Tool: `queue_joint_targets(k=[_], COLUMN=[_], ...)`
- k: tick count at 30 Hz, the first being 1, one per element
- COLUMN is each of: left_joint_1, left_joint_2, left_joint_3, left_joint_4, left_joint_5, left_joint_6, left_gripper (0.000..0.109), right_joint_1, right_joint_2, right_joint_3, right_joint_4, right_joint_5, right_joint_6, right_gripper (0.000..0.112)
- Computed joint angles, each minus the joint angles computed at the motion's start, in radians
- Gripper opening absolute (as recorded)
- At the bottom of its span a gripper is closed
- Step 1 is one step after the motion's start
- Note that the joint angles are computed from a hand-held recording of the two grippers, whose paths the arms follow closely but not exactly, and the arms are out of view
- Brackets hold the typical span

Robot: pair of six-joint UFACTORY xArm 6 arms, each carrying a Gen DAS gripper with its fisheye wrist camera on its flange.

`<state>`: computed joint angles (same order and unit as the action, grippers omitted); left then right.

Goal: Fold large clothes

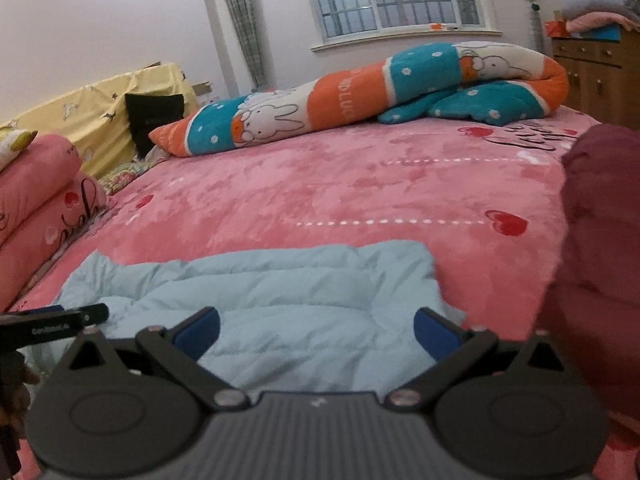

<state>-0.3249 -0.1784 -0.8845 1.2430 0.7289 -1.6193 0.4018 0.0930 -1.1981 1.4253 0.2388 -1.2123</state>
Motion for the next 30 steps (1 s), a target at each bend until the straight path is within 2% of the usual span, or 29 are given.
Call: queue_joint_targets(k=[5, 9, 15, 18, 24, 30], left_joint_1=[0.004, 0.009, 0.053, 0.078, 0.138, 0.243], left_joint_2=[-0.057, -0.085, -0.129, -0.139, -0.159, -0.169], left_joint_3=[0.037, 0.062, 0.112, 0.128, 0.161, 0.193], left_joint_4=[0.014, 0.02, 0.012, 0.004, -0.041, -0.137], left_joint_5=[-0.001, 0.002, -0.05, -0.077, -0.17, -0.334], left_joint_6=[-0.026, -0.041, -0.062, -0.057, -0.032, 0.03], left_gripper=[0.103, 0.103, 0.103, 0.103, 0.103, 0.103], right_joint_1=[-0.007, -0.03, -0.06, -0.08, -0.119, -0.154], right_joint_2=[-0.045, -0.067, -0.077, -0.075, -0.044, -0.011], right_joint_3=[0.048, 0.078, 0.109, 0.113, 0.095, 0.07], right_joint_4=[-0.026, -0.09, -0.158, -0.146, -0.092, -0.062], right_joint_5=[-0.031, -0.025, -0.023, 0.012, 0.118, 0.211], right_joint_6=[0.029, 0.11, 0.213, 0.231, 0.242, 0.26], right_gripper=[0.102, 0.102, 0.102, 0.102, 0.102, 0.102])
